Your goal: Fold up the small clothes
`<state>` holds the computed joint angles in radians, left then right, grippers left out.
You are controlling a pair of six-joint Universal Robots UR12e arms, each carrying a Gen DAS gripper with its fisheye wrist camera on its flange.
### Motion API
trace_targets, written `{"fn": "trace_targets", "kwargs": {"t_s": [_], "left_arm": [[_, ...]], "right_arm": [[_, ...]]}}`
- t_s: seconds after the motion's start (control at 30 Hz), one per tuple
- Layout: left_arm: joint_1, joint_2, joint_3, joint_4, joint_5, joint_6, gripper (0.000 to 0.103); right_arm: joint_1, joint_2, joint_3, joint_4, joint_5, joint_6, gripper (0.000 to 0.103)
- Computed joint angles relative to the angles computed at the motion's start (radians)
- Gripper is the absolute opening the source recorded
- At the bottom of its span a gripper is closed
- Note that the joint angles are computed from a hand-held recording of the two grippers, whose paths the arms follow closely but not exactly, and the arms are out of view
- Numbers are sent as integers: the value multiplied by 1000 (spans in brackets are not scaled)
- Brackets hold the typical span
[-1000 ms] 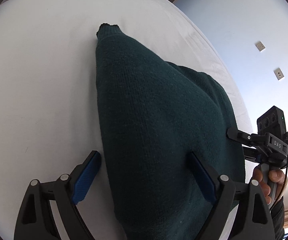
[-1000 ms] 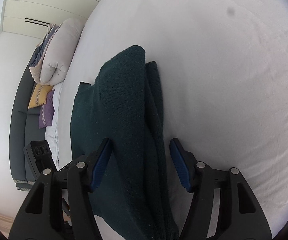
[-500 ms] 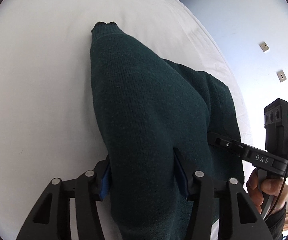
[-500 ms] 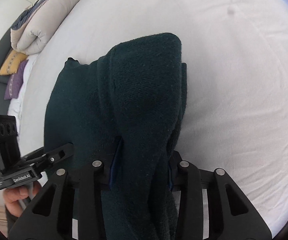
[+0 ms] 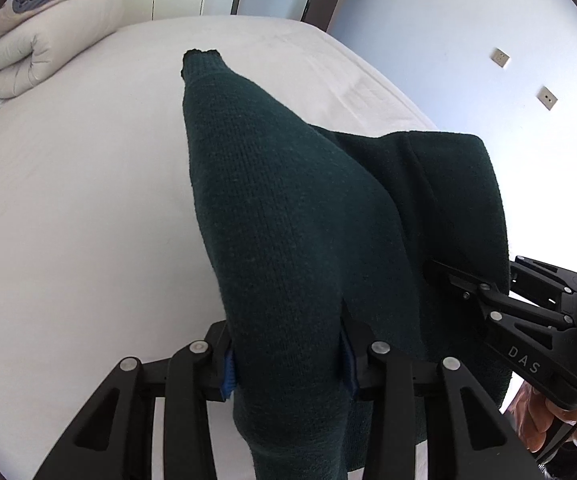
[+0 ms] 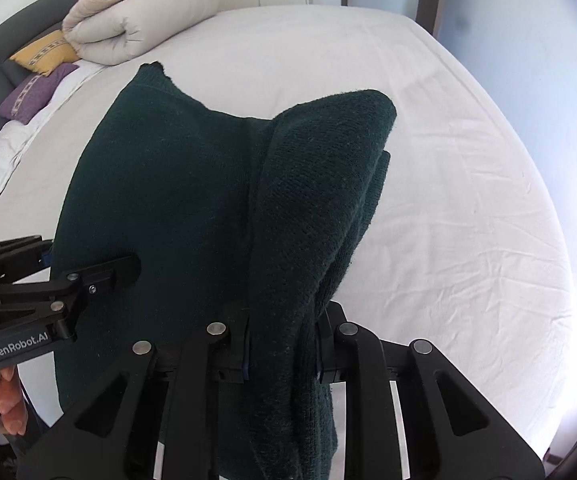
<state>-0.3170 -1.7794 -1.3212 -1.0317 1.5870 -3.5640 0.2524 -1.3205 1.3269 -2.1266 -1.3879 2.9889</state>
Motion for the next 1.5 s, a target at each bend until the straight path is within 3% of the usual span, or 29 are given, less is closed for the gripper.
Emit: {"fn": "trace_targets", "kwargs": {"t_s": [0.13, 0.3, 0.47, 0.53, 0.67, 0.77, 0.9, 0.97, 1.1, 1.13, 1.23, 1.3, 1.4, 1.5], "left_arm": [[-31, 99, -96, 0, 64, 25, 42], [-50, 191, -211, -14, 100, -15, 42], [-41, 179, -264, -83, 76, -64, 44], [-42, 167, -285, -67, 99, -71, 51], [-30, 174, -305, -10, 79, -83, 53], [-23, 181, -326, 21, 69, -70, 56], [4, 212, -392, 113, -2, -118, 58], [4, 222, -410, 144, 0, -138, 58], [-7, 237, -429, 159, 15, -158, 58], [-3, 237, -434, 167, 11, -165, 64], [0, 241, -447, 177, 22, -155, 74], [-10, 234, -438, 168, 52, -142, 77], [-26, 228, -429, 159, 104, -148, 82], [-32, 229, -429, 190, 89, -189, 82]], "right_arm": [[11, -91, 93, -23, 65, -13, 19], [42, -170, 188, -20, 112, -17, 19], [72, -162, 228, 31, 103, 16, 19], [79, -136, 230, 43, 74, 37, 19], [46, -108, 226, 57, 150, 96, 20], [45, -102, 217, 52, 158, 59, 20], [39, -94, 225, 23, 177, 27, 21], [29, -89, 219, 36, 205, 37, 21], [39, -96, 232, 13, 149, -37, 21], [40, -92, 231, 14, 145, -42, 21], [-7, -121, 289, -5, 207, -50, 26], [-27, -121, 312, -37, 246, -29, 40], [-55, -142, 362, -61, 337, 16, 43], [-77, -167, 384, -73, 363, 49, 49]]}}
